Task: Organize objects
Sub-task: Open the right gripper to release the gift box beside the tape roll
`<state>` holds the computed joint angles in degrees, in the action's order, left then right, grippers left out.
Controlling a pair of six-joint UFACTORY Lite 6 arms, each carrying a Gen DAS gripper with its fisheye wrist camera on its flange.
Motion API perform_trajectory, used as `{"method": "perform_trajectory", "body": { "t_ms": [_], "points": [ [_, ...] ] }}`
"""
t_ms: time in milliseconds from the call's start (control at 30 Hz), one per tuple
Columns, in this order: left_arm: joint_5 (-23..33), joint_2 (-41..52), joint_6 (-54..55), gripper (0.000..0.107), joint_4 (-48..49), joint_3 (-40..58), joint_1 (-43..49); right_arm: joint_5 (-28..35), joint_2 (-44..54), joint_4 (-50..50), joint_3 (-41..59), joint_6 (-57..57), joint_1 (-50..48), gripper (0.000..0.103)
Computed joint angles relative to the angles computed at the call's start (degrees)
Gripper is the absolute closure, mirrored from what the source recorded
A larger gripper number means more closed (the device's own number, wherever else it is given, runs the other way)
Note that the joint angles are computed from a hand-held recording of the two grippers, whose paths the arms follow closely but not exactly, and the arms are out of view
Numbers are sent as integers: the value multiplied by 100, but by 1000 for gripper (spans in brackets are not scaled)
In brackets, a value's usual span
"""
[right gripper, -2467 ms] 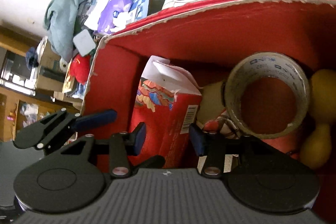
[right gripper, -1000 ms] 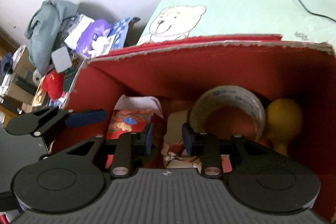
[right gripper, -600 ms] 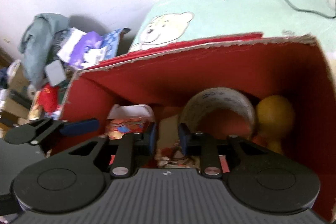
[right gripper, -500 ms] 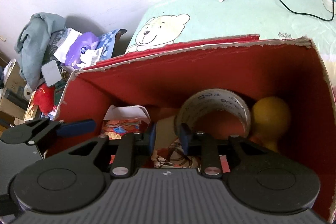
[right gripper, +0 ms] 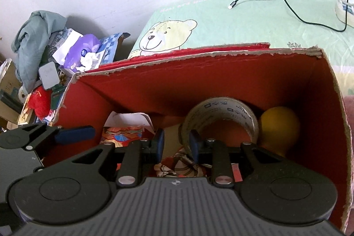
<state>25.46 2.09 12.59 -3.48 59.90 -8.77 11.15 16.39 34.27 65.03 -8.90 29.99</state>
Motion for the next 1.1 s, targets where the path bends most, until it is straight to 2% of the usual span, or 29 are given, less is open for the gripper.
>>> {"method": "perform_trajectory", "body": {
  "t_ms": [167,733,1100],
  "points": [
    [3,5,-4,14,-42,21,17,-6,13,-915,51,863,73,74],
    [127,52,40,13,-85,99,32,-14,-48,-930,-6,1055,44,74],
    [182,71,-347,13,288,137,-39,-157,-127,-2053,-73,2217,115,74]
  ]
}}
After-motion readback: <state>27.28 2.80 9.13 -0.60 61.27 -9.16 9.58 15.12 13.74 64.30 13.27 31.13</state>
